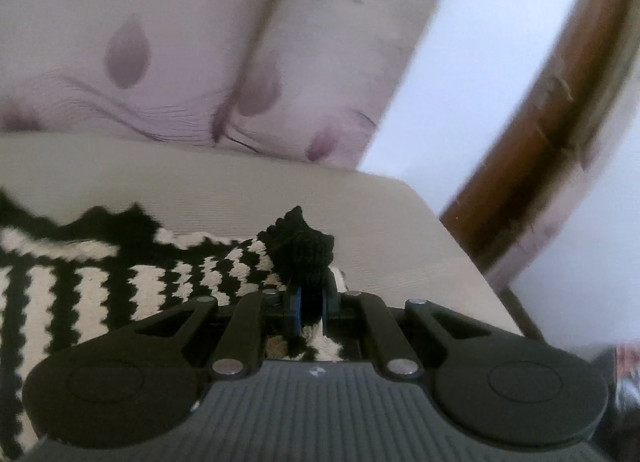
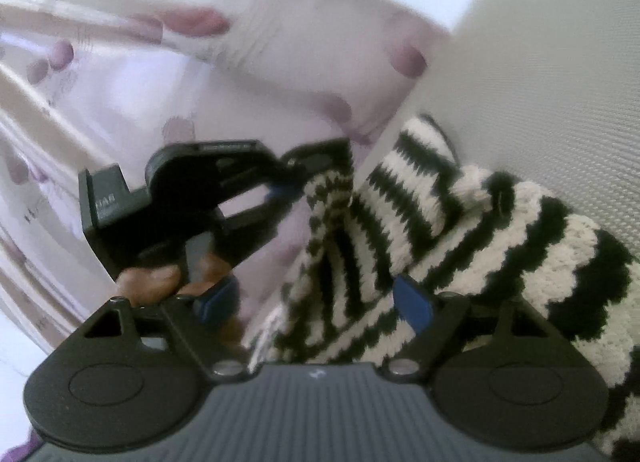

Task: Fold small clothes
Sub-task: 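Fold the held sleeve across the cardigan body with the left gripper and release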

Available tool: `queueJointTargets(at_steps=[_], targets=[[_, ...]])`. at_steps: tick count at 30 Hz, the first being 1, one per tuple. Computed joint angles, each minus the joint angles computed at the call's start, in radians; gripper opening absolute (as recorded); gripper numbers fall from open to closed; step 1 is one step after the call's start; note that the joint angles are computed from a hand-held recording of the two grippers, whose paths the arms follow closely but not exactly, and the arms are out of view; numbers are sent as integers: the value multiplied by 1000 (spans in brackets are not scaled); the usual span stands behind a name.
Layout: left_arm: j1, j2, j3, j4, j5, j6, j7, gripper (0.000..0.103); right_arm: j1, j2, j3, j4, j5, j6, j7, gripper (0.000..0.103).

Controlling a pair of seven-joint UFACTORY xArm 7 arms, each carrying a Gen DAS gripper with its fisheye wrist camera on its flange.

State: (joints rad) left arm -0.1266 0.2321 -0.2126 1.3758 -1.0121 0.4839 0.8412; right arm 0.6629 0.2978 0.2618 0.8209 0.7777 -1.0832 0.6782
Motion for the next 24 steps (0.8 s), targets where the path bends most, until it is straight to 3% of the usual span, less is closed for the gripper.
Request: queueJointTargets(at_steps=[3, 4, 6, 7, 8, 10, 13, 15, 21, 24], targets=[[3, 25, -6, 20, 9, 43, 17, 10, -2, 10, -1, -2, -5, -28, 26, 84], [9, 37, -6, 32, 11, 74, 14, 15, 0, 11, 0, 1, 2, -30, 21, 84], [33, 58, -13, 57, -13, 161, 32, 32, 0, 13, 0, 3, 5, -35, 23, 84], [45, 56, -20, 51, -51, 176, 68, 47, -2, 13, 0, 2, 1, -36, 27, 84], [56, 53, -26, 45, -96, 188, 112, 68, -2, 13, 0, 1, -1, -38, 29, 84], [69, 41, -24, 33, -170, 216, 162, 93, -4, 14, 0, 1, -3, -38, 31, 84], [86, -13, -2, -16, -299, 256, 240, 94, -7, 20, -2, -2, -25, -54, 46, 87], [82, -89, 27, -84, -366, 221, 313, 94, -4, 18, -1, -2, -10, -55, 35, 89], [59, -329, 138, -344, -636, -60, 701, 103, 3, 7, 0, 14, 23, -17, -19, 89], [76, -333, 194, -389, -617, -143, 781, 102, 13, 0, 0, 37, 69, 24, -89, 89]])
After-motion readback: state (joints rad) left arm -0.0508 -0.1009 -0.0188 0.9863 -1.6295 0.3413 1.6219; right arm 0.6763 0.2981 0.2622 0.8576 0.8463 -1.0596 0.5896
